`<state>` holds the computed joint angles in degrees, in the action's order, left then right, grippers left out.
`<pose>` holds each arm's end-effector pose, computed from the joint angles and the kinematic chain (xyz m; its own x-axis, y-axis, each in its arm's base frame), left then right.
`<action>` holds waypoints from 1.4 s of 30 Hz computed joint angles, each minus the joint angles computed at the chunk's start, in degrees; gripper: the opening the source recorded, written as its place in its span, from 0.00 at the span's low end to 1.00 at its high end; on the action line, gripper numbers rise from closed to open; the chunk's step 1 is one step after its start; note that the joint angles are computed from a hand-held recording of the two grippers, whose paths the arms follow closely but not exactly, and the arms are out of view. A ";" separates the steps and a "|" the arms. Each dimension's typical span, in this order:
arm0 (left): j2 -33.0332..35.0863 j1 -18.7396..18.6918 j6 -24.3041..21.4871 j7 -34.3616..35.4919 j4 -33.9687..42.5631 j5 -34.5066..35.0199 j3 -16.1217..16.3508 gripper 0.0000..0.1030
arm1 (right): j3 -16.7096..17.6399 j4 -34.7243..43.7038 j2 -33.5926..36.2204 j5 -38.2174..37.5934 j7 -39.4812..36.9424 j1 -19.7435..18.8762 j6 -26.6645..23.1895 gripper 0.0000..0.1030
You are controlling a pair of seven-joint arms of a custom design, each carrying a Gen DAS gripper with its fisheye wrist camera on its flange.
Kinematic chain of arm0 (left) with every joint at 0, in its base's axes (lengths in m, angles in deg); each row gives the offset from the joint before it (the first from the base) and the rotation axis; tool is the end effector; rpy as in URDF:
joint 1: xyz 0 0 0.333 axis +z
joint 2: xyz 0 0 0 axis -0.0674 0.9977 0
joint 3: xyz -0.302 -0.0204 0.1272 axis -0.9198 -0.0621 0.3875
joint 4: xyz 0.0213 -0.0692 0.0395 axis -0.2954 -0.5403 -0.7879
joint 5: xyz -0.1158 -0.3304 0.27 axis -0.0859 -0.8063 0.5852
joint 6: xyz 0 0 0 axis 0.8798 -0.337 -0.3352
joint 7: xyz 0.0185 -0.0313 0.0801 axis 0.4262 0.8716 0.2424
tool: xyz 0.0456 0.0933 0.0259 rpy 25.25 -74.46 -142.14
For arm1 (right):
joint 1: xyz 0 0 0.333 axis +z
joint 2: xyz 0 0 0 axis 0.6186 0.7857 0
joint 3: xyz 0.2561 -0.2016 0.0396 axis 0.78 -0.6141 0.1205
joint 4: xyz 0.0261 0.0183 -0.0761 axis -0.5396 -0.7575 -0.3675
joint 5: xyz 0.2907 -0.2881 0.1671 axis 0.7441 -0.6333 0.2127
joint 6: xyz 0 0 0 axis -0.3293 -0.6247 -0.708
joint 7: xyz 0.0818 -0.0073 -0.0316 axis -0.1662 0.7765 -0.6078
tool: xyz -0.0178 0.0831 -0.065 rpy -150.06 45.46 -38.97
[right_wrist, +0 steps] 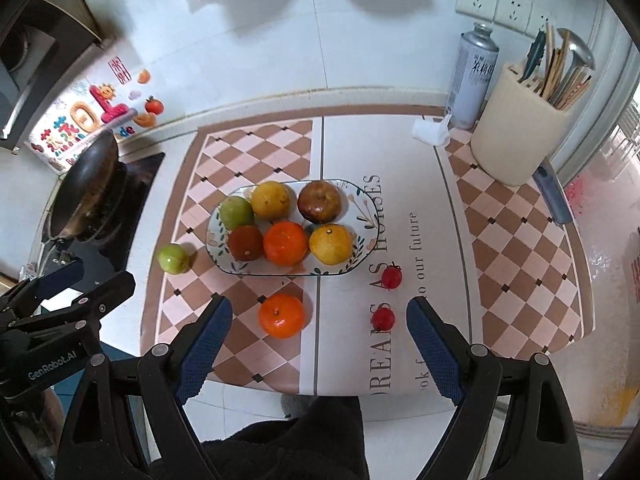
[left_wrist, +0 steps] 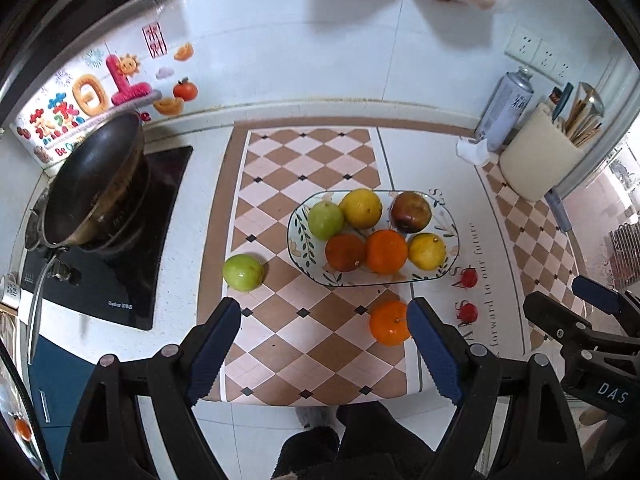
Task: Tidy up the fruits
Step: 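Lift both tools away from the plate, then grasp the green apple with the left tool while the right tool grasps the orange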
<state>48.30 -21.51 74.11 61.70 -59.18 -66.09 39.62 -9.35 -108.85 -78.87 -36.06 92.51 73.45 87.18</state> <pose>0.4217 -0.3196 0.5205 0.2019 -0.9788 0.0349 -0.8910 -0.1984 -0.4083 0.4562 0.4863 0.5390 0.2527 -0.9632 -0.0918 -0.8980 -0.1981 -0.3928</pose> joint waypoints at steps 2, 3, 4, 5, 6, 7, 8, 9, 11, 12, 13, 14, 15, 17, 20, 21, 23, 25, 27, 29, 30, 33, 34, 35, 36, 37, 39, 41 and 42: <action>-1.10 -0.27 0.23 -0.13 -0.44 -0.32 -0.03 0.82 | 0.11 -0.88 -1.29 -0.32 0.70 0.13 0.11 0.88; -1.72 -0.33 0.21 -0.35 -0.62 -0.28 -0.19 0.82 | 0.25 -1.31 -2.00 -0.68 1.19 0.23 0.01 0.88; -2.26 -0.41 0.04 -0.46 -0.68 -0.20 -0.37 0.82 | 0.39 -1.85 -2.76 -0.74 1.64 0.24 0.21 0.88; -2.53 -0.45 0.01 -0.50 -0.71 -0.16 -0.49 0.82 | 0.53 -2.38 -3.51 -0.78 2.04 0.23 0.38 0.88; -2.94 -0.50 0.08 -0.60 -0.80 -0.16 -0.59 0.82 | 0.67 -2.87 -4.14 -0.96 2.37 0.19 0.54 0.88; -3.31 -0.53 0.15 -0.78 -0.88 -0.15 -0.71 0.82 | 0.76 -3.17 -4.49 -1.11 2.59 0.07 0.72 0.88; -3.53 -0.56 0.27 -0.84 -0.93 -0.06 -0.83 0.82 | 0.91 -3.58 -5.07 -1.38 3.08 0.03 0.89 0.88; -3.72 -0.61 0.46 -0.79 -1.00 -0.03 -0.91 0.82 | 1.08 -3.72 -5.38 -1.92 3.51 -0.03 0.73 0.88; -3.94 -0.48 0.70 -1.41 -1.13 0.55 -1.37 0.82 | 1.41 -4.01 -5.88 -3.69 4.99 -0.11 0.46 0.88; -3.84 -0.48 0.82 -1.56 -1.12 0.70 -1.49 0.82 | 1.48 -4.01 -5.88 -4.05 5.45 -0.20 0.45 0.89; -3.66 -0.52 0.98 -1.58 -1.16 0.75 -1.53 0.82 | 1.53 -4.05 -5.87 -4.26 5.84 -0.26 0.38 0.89; -3.31 -0.50 1.09 -1.67 -1.16 0.83 -1.57 0.82 | 1.56 -4.13 -5.85 -4.55 6.31 -0.33 0.32 0.91; -2.99 -0.53 1.19 -1.65 -1.17 0.87 -1.54 0.82 | 1.53 -4.20 -5.83 -4.76 6.68 -0.43 0.36 0.93; -2.31 -0.64 1.46 -1.33 -1.25 0.59 -1.25 0.88 | 1.38 -4.36 -5.51 -4.45 6.76 -0.64 0.72 0.93; -1.30 -0.36 2.18 -1.69 -1.53 0.89 -1.07 0.94 | 1.21 -4.35 -4.40 -4.81 6.87 -0.80 1.08 0.93; -0.81 -0.14 1.97 -2.02 -1.42 1.41 -1.19 0.94 | 1.14 -4.18 -3.77 -4.99 6.57 -0.79 1.09 0.93; 0.37 0.12 1.27 -2.23 -1.05 2.26 -1.18 0.94 | 0.91 -3.43 -1.67 -4.17 4.81 -0.74 0.93 0.93; 1.94 0.17 0.78 -1.93 -0.70 2.18 -0.68 0.95 | 0.59 -3.16 0.03 -2.07 3.04 -0.72 1.71 0.93; 3.25 0.27 0.96 -1.90 -0.80 1.62 0.01 0.95 | 0.30 -2.36 2.24 -0.21 1.46 -0.58 1.70 0.93; 4.27 0.35 1.21 -1.70 -1.05 0.73 0.73 0.95 | 0.09 -1.70 4.69 3.25 -0.63 -0.75 2.57 0.93; 4.81 0.49 1.12 -1.64 -1.20 0.41 1.05 0.95 | 0.11 -1.13 6.31 5.60 -1.93 -0.92 3.08 0.93; 6.17 0.52 2.04 1.26 -2.23 -3.38 2.91 0.95 | 0.29 0.29 10.62 11.67 -5.53 -1.42 4.74 0.93; 6.53 0.65 2.15 2.44 -2.55 -4.63 3.44 0.95 | 0.24 0.93 11.96 12.75 -6.27 -1.35 4.86 0.93; 7.00 0.88 1.63 3.29 -2.68 -5.43 3.76 0.95 | 0.28 2.16 13.91 13.80 -7.24 -1.27 4.34 0.93; 7.58 1.24 0.65 3.94 -2.58 -5.73 4.00 0.95 | 0.21 2.91 15.03 14.50 -7.82 -1.15 4.00 0.93; 7.98 1.67 -0.18 4.26 -2.66 -5.71 4.19 0.95 | 0.21 3.81 16.66 15.33 -8.41 -1.04 4.09 0.93; 8.47 2.48 -1.18 4.13 -2.86 -5.40 4.46 0.95 | 0.09 5.88 19.60 16.06 -9.47 -0.60 3.58 0.93; 8.79 3.36 -1.61 4.05 -3.25 -5.84 5.10 0.95 | 0.12 8.99 23.14 16.95 -10.42 -0.23 2.05 0.93; 8.95 3.85 -1.69 3.98 -3.43 -6.13 5.45 0.95 | 0.02 10.35 24.50 17.06 -10.64 0.11 1.22 0.92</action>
